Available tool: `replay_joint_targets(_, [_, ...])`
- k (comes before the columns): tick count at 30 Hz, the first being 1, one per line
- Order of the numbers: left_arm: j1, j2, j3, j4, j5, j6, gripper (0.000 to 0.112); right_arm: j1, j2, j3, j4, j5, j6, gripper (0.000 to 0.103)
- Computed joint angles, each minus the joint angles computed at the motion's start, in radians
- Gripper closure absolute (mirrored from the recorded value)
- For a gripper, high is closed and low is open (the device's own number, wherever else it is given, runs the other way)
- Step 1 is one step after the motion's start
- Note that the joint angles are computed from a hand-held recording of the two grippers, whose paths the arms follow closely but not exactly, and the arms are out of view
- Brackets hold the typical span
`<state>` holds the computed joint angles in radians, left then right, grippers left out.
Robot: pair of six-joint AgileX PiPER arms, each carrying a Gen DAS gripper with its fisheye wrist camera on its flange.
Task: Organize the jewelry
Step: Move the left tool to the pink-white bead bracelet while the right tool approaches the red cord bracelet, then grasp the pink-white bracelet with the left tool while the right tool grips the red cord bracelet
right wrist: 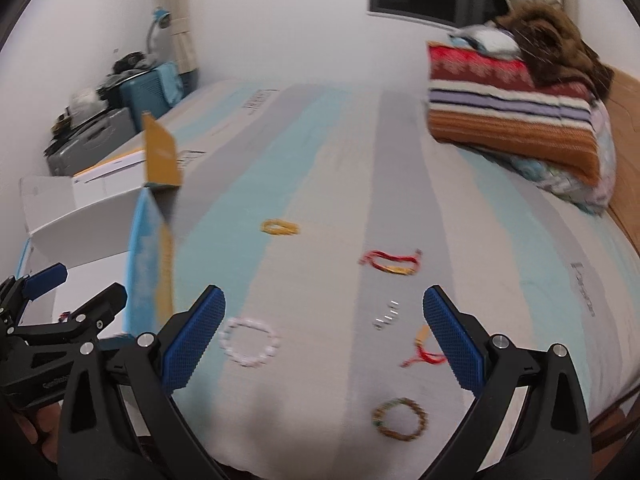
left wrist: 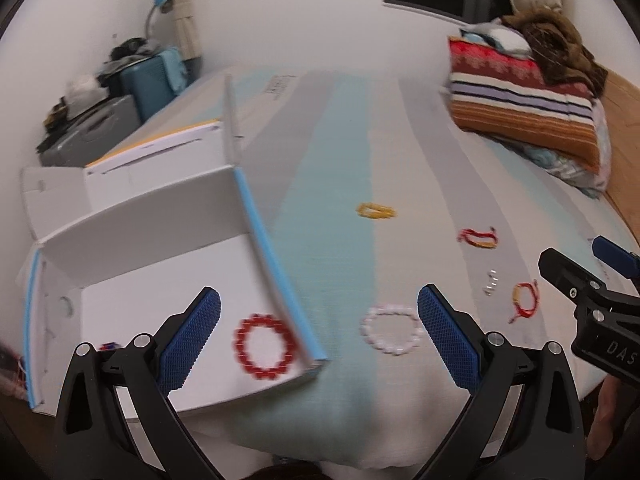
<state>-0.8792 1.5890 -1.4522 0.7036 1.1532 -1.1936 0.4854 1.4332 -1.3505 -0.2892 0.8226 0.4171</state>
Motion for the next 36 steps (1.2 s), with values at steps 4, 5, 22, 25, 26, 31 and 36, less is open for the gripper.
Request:
replay_joint_targets(4, [-0.008, 0.101, -0.087, -0.027, -0.043, 0.032, 0.015, -0.124, -0.019, 0.05, 0.079, -0.023, -0.091, 0.008])
replay_joint_targets(5, [-0.007, 0.12, -0.103, -0.036, -0.053, 0.039, 0.015, -0.15, -0.016, 0.056, 0.094, -0.026, -0.11, 0.008])
replay_joint_targets(22, [0.093, 0.436, -0.217, -0.204, -0.251, 0.136, 0.015, -0.431, 0.22, 0.151, 0.332, -0.206, -0.383, 0.008])
replay_joint_targets(25, [0.102, 0.453, -0.218, -0.217, -0.266, 0.154, 0.015, -0.435, 0.257, 0.157, 0.345, -0.222, -0.392, 0.008])
replay_joint_targets(26, [0.105, 0.459, -0.217, -0.222, -0.273, 0.16, 0.015, -0.437, 0.27, 0.155, 0.353, -0.225, -0.399, 0.008])
replay_joint_targets(31, [0.12, 0.485, -0.227, -0.255, -0.278, 0.194, 0.015, -0.454, 0.316, 0.138, 0.401, -0.219, -0.452, 0.008])
replay_joint_targets(36, [0.115, 0.494, -0.223, -0.245, -0.281, 0.195, 0.016, -0.465, 0.372, 0.101, 0.43, -0.186, -0.479, 0.017])
